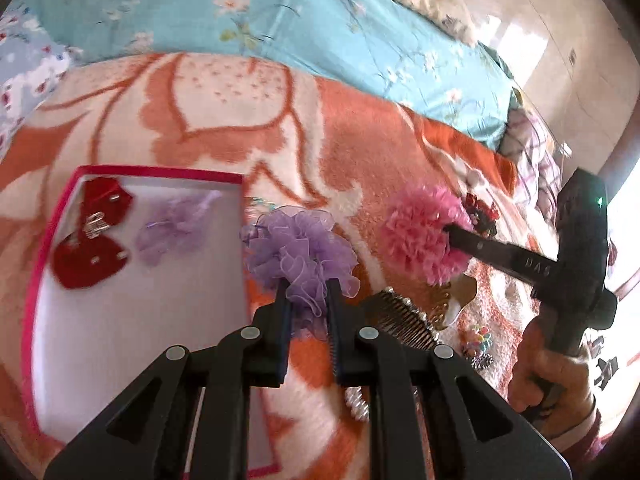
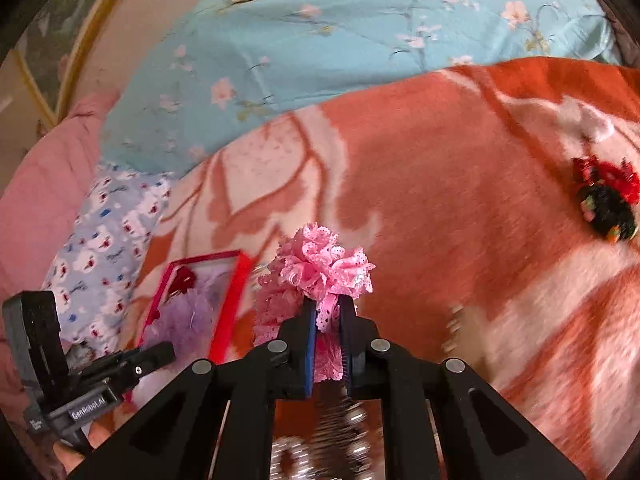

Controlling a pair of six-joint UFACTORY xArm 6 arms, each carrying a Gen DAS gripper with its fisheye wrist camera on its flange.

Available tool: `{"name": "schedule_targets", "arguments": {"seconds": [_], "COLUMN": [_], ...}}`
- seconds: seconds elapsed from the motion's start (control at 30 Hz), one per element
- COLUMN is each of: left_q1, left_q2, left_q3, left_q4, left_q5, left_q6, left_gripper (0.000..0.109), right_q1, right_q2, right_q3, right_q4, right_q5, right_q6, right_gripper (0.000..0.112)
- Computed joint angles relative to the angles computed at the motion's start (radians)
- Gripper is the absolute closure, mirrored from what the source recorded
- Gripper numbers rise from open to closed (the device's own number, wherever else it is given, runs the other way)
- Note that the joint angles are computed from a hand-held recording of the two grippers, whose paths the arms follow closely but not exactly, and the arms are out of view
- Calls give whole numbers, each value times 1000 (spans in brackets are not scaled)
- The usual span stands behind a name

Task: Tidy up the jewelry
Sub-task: 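Grasp the purple flower clip with left tool while right grasps pink flower clip, then carry both flower clips into the white box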

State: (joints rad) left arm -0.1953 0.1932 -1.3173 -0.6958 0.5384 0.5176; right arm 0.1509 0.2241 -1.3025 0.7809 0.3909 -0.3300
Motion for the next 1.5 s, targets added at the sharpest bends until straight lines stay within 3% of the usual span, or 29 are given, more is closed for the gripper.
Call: {"name": "schedule_targets", "arguments": {"seconds": [0.43, 0.67, 1.33, 1.5], "left_q1": [128, 178, 216, 223], "left_q2": [-67, -40, 157, 179], "left_q3": [117, 108, -55, -68], "left_q4": [-7, 32, 186, 198], "left_q5": [-42, -58, -34, -25], "left_q6": [-18, -42, -123, -142], "left_gripper": [95, 95, 95, 89], "right_q1": [137, 204, 247, 247], "right_q2": [54, 165, 433, 461], "right_q3": [-61, -193, -500, -528], "right_q4": [63, 86, -149, -189], "right_q5": [43, 88, 182, 190], "right_q6": [-16, -22, 188, 225], "right_gripper": [102, 102, 102, 97]}}
